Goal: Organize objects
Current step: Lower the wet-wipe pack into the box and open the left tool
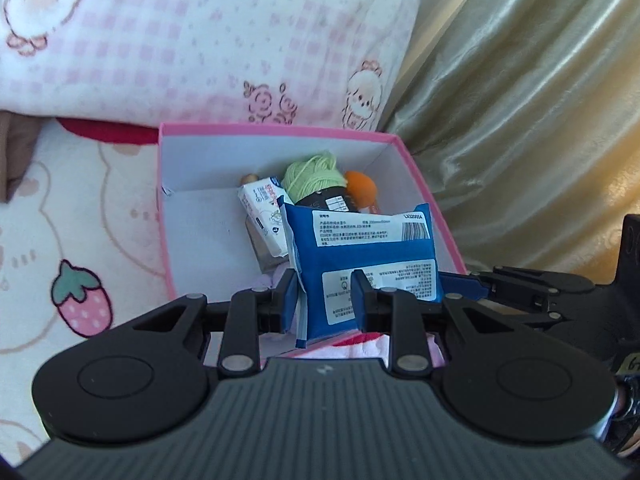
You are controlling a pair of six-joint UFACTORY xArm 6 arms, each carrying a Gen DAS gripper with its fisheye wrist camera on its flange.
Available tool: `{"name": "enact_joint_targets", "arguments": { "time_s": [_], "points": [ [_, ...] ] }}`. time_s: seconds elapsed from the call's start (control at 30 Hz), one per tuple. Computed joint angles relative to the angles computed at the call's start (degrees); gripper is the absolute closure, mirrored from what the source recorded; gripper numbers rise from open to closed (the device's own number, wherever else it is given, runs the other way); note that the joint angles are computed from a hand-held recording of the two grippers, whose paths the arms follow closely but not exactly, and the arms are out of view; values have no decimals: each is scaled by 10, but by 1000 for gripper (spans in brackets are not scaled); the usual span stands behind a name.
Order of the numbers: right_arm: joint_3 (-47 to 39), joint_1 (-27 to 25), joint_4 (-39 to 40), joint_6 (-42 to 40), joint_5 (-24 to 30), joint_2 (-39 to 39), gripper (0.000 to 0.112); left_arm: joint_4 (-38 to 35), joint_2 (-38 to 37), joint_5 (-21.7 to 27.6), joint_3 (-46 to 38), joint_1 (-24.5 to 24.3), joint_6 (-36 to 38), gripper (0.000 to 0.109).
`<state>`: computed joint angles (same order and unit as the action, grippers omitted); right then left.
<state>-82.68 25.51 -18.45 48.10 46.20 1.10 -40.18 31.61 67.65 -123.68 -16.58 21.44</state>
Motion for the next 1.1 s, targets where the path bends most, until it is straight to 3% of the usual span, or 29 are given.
{"name": "enact_joint_targets", "arguments": {
  "time_s": [0.3, 0.5, 0.63, 0.7, 0.8, 1.1],
  "points": [
    [9, -36, 37, -26, 9, 26, 59, -9, 108, 54, -104, -8, -86, 83],
    [7, -45, 66, -45, 10, 45, 59, 34, 93, 20, -63, -23, -97, 83],
    [-13, -34, -8, 8, 41, 65, 59, 57, 91, 20, -71, -26, -128, 73],
    [-17, -25, -42, 39, 57, 64, 59, 61, 69, 9, -51, -24, -123, 62],
    [13, -23, -41, 62, 23, 33, 58, 78, 26, -11, -14, -21, -110, 54],
    [15, 33, -109, 100, 18, -18, 55, 167, -89, -18, 63, 1, -119, 46]
  ]
}}
